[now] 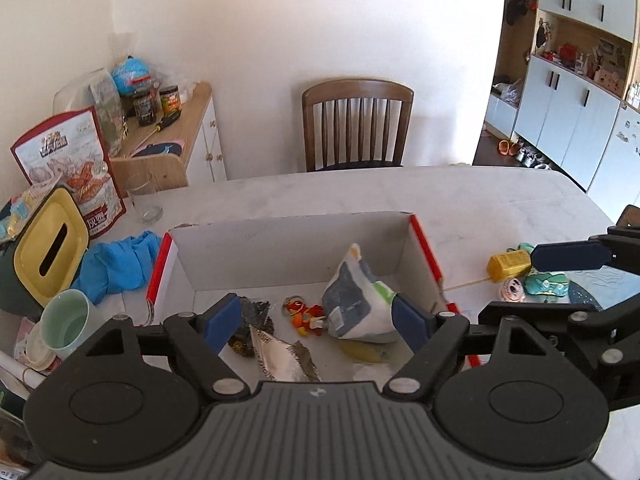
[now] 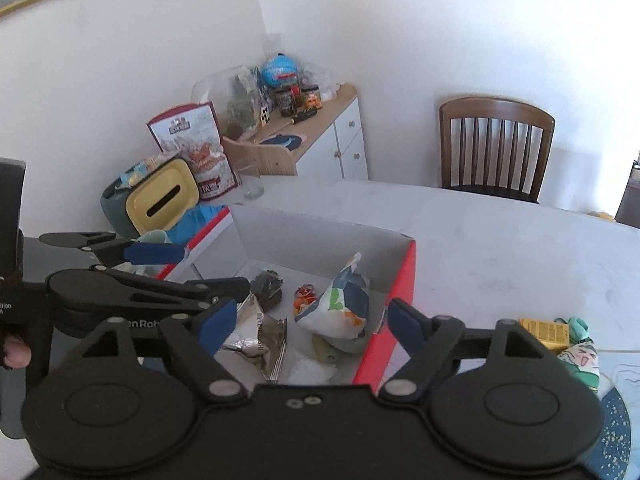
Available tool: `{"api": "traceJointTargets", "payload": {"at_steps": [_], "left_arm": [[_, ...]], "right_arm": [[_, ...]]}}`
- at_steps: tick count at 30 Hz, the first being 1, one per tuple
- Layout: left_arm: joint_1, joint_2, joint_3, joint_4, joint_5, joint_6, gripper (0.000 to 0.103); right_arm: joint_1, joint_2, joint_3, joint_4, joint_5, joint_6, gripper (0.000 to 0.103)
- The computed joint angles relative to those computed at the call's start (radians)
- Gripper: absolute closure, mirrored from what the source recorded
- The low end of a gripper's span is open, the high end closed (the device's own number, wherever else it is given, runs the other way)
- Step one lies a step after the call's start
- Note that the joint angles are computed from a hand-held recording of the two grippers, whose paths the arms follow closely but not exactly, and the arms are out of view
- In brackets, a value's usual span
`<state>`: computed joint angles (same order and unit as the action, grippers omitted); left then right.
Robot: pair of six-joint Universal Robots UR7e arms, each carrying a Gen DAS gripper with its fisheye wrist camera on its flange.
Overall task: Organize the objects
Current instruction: 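Move both open grippers from the box back to the item pile, then grasp the cream face plush with the left gripper while the right gripper grasps the green plush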
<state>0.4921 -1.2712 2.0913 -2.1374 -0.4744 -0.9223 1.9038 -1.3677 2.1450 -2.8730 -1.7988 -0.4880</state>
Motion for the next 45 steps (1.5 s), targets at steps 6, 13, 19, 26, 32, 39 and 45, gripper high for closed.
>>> {"api": "traceJointTargets", "payload": {"at_steps": [6, 13, 19, 26, 32, 39, 45], "left_arm": [[-0.034, 0.039, -0.031, 0.035, 0.004, -0.052, 0.016], [-0.057, 0.14, -0.098, 0.034, -0.002, -0.103, 0.015], [-0.071, 0.252, -0.163, -0.041, -0.006, -0.087, 0.006], [-0.066, 0.385, -0.236, -0.189, -0.019, 0.005, 0.002], [-0.048, 0.482, -0.291, -0.232, -0.055, 0.023, 0.002], [-0.028, 0.572, -0.339, -0.257, -0.07, 0.063, 0.002], [0.011, 0.633, -0.367, -0.299, -0.075, 0.101, 0.002]], "right_arm": [[-0.04, -0.077, 0.018, 0.028, 0.046, -0.037, 0.006], [-0.129, -0.198, 0.013, 0.141, 0.133, -0.118, 0.001], [-0.217, -0.277, -0.012, 0.239, 0.185, -0.229, 0.001], [-0.325, -0.318, -0.063, 0.314, 0.227, -0.326, 0.001], [-0.414, -0.315, -0.12, 0.347, 0.237, -0.369, 0.001], [-0.494, -0.269, -0.173, 0.327, 0.216, -0.401, 0.001], [-0.52, -0.213, -0.195, 0.302, 0.197, -0.399, 0.002]]}}
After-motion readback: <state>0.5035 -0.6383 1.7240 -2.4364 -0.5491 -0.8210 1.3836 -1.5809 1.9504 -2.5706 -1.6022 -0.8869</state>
